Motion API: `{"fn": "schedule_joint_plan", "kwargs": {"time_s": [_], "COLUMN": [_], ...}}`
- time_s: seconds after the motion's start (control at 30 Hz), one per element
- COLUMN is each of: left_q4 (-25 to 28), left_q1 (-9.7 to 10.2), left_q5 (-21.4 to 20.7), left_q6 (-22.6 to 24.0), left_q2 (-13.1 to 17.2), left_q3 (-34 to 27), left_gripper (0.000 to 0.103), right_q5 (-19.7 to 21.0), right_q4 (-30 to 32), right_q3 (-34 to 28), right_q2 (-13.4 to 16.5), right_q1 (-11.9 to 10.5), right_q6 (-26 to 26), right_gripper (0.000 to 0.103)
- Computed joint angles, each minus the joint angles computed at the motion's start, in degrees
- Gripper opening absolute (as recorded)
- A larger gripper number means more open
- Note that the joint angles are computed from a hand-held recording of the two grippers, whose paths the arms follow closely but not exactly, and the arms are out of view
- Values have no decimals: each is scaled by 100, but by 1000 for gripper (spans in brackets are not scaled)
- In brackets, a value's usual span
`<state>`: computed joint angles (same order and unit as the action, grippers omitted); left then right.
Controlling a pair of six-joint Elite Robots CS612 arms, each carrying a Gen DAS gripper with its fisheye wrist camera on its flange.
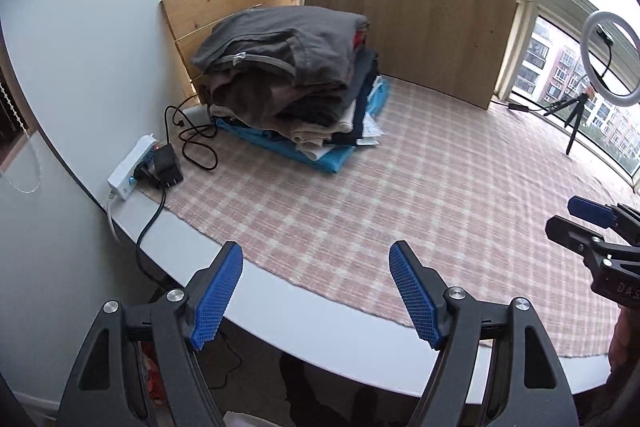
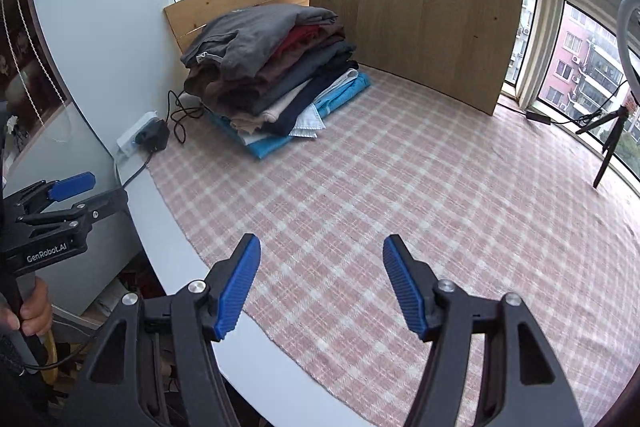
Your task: Fold clothes
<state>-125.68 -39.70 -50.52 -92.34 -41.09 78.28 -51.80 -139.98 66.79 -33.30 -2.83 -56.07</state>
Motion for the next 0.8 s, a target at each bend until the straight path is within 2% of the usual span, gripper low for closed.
{"fn": "schedule_joint_plan", "kwargs": {"time_s": [0.17,0.33,0.5,0.8], "left_q4": [270,318,304,579], "left_q1": [-93,-172,-225,-277], "left_q5": [39,63,90,250], "left_q6": [-96,-210,-49,-94], "left_q2": [34,6,11,7], "left_q3": [-204,-244,-323,-435], "left_gripper": [74,74,74,74], "right_q5": [84,96,227,250], "right_q4": [-14,-363,-525,-642], "right_q3": [48,218,352,399], "right_q2": [-15,-88,-166,-183], "right_q1": [-117,-200,-288,-339], "right_q6": [141,205,282,371], "right_gripper": [63,63,64,64]}}
